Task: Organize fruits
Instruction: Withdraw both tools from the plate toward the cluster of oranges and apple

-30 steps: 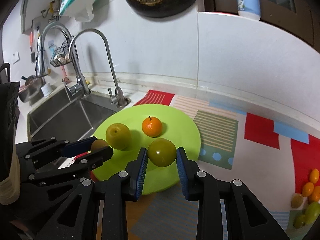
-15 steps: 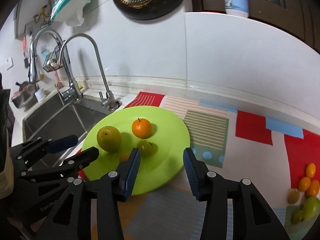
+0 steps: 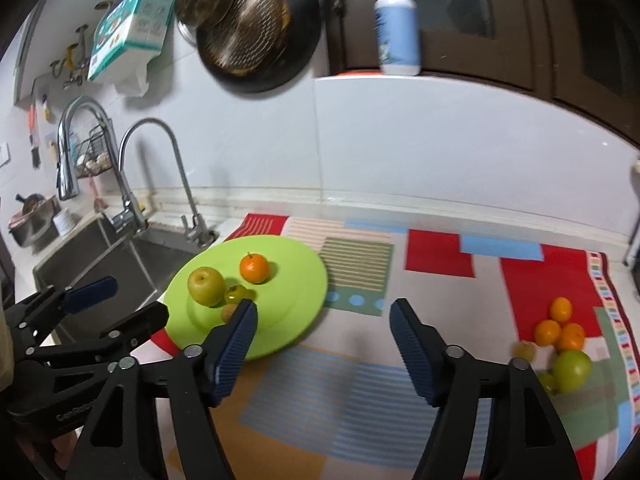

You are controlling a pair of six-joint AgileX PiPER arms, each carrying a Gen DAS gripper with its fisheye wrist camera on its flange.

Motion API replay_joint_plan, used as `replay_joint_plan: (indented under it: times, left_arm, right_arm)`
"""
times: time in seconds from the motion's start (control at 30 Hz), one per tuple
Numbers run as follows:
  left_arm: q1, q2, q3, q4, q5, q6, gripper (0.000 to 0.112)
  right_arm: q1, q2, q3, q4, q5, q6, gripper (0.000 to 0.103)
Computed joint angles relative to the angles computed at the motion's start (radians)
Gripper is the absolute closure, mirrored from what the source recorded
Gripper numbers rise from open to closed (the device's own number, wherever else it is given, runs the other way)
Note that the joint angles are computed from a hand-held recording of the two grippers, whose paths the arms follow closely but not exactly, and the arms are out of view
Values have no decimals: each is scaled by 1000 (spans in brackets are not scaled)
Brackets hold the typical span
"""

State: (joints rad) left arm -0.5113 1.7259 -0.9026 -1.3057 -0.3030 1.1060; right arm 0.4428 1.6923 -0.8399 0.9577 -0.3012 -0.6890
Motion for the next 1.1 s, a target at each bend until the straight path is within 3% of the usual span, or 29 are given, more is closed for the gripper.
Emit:
replay_joint_plan:
  times: [0.33, 0.53, 0.83, 1.1]
  left_arm:
    - [-108, -61, 37, 59, -64, -73, 21]
    - [-184, -65, 22, 73, -83, -85, 19]
    - [-281, -20, -52, 47, -100, -39, 18]
    - [-329, 54, -161, 53, -69, 3, 18]
  right_arm:
    - [40, -182, 180, 142, -133, -73, 28]
    - [36, -304, 275, 241, -196, -152, 27]
    - [-44, -454, 374, 331, -206, -242, 27]
    - [-169, -533, 424, 344, -169, -275, 27]
